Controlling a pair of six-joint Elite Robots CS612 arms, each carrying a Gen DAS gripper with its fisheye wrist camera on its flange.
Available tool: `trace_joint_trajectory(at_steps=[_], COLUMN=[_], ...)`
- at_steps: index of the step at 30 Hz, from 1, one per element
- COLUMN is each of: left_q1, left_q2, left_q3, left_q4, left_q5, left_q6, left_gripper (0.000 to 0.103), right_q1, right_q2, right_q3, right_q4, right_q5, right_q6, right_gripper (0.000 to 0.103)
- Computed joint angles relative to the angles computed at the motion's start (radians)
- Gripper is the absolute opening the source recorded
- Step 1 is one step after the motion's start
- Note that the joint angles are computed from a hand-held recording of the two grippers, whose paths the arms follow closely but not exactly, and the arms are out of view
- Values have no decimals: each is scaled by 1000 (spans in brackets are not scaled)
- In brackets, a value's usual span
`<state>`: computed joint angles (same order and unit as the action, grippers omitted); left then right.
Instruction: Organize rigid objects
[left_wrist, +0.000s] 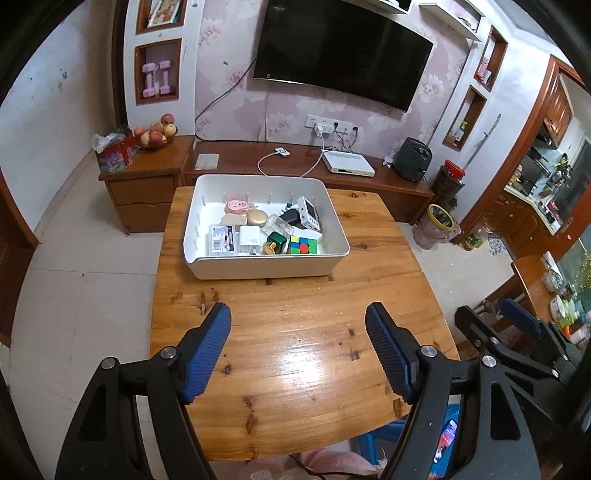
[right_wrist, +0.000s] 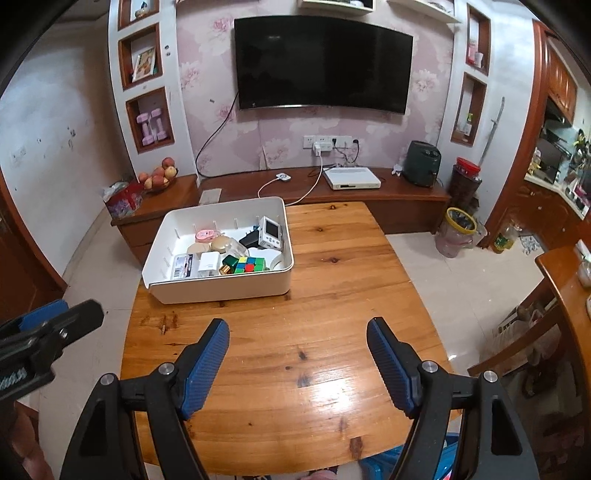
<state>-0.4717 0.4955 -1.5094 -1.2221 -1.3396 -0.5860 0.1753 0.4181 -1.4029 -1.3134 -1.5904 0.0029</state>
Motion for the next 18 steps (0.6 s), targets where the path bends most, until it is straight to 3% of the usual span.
trace_joint_trajectory(at_steps=[3,7,18], left_q1=[-10,-26,-41], left_q2=[-13,-25,-47], left_q3=[14,28,62], left_q4=[7,34,85], left_q5=[12,57,96], left_q6=[-19,-33,-110], left_gripper=[78,78,78], right_q1=[-5,-18,-46], right_q2=[1,-2,-22], right_q3=[-11,-19,13], right_q4=[-16,-15,-6], right_q5=[-7,16,88], right_q6=[-30,-53,-109], right_gripper=[81,81,81])
